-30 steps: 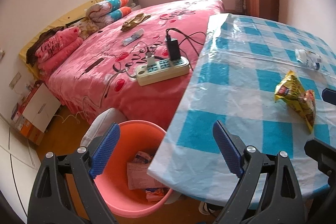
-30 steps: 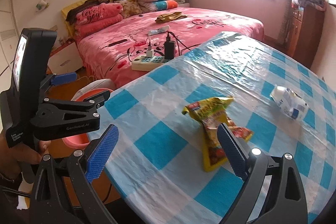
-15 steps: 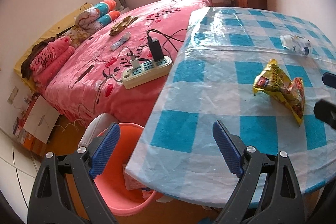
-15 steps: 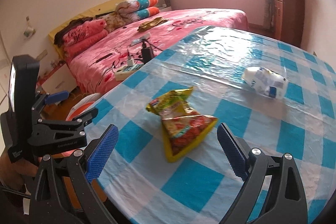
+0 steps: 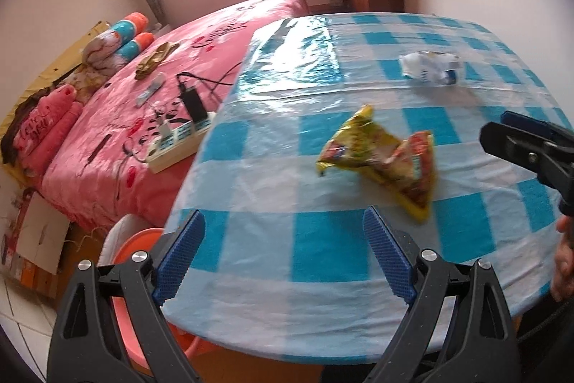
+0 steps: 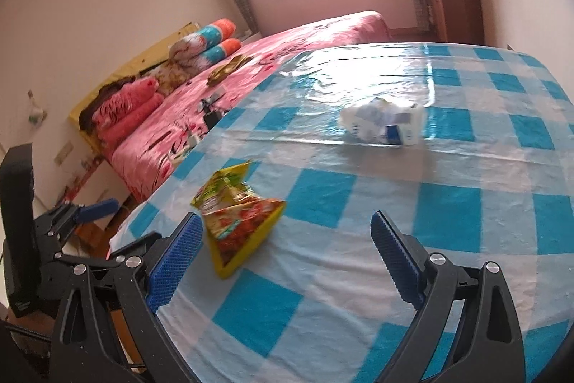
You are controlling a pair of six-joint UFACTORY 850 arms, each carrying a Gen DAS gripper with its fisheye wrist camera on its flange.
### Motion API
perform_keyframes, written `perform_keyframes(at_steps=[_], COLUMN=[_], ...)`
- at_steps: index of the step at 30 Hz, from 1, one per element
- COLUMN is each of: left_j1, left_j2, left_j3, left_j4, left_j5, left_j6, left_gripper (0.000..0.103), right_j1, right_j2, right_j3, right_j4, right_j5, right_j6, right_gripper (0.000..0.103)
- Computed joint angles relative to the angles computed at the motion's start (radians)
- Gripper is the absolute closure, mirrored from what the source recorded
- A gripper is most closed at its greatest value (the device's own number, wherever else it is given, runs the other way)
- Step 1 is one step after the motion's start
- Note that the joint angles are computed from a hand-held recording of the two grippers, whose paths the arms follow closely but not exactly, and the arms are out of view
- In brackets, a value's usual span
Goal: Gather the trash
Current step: 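Move both grippers back over the yellow chip bag and white bottle on the table, then grasp the yellow chip bag with the left gripper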
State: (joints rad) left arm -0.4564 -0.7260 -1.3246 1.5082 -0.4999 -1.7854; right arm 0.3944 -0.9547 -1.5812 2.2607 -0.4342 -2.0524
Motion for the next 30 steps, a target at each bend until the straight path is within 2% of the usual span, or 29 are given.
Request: perform_keyframes(at_steps=[2, 11, 13, 20, 24, 30], left_j1=[0.000, 0.025, 0.032, 0.045, 0.053, 0.056], left_j2=[-0.002, -0.018, -0.036, -0.093, -0.121, -0.160], left_j3=[-0.010, -0.047, -0.068, -0.144, -0.183, -0.252], left_j4=[-0.017, -0.058, -0.107, -0.310, -0.455, -0.644], left_j5=[0.031, 0.273, 0.316, 0.362, 0.373, 0.355], left_j6=[0.001, -0.092, -0.073, 0.031, 0.145, 0.330], left_gripper=[0.013, 0.013, 0.013, 0.013, 0.013, 0.015], right_j1=[-0.012, -0.054, -0.063, -0.093, -0.096, -0.104], right_j2=[0.000, -0.001, -0.005, -0.013, -0.018, -0.029], right_j3=[0.008, 0.032, 0.031, 0.029, 0.021, 0.003], right_j4=[0.013, 0.077, 0.068, -0.021, -0.057, -0.125], right_j5=[-0.011, -0.045, -0.051, -0.100, -0.113, -0.129], right_j6=[-0.004, -0.040, -0.021, 0.087, 0.125, 0.195], right_gripper=[0.009, 0.009, 0.009, 0.009, 0.009, 0.008])
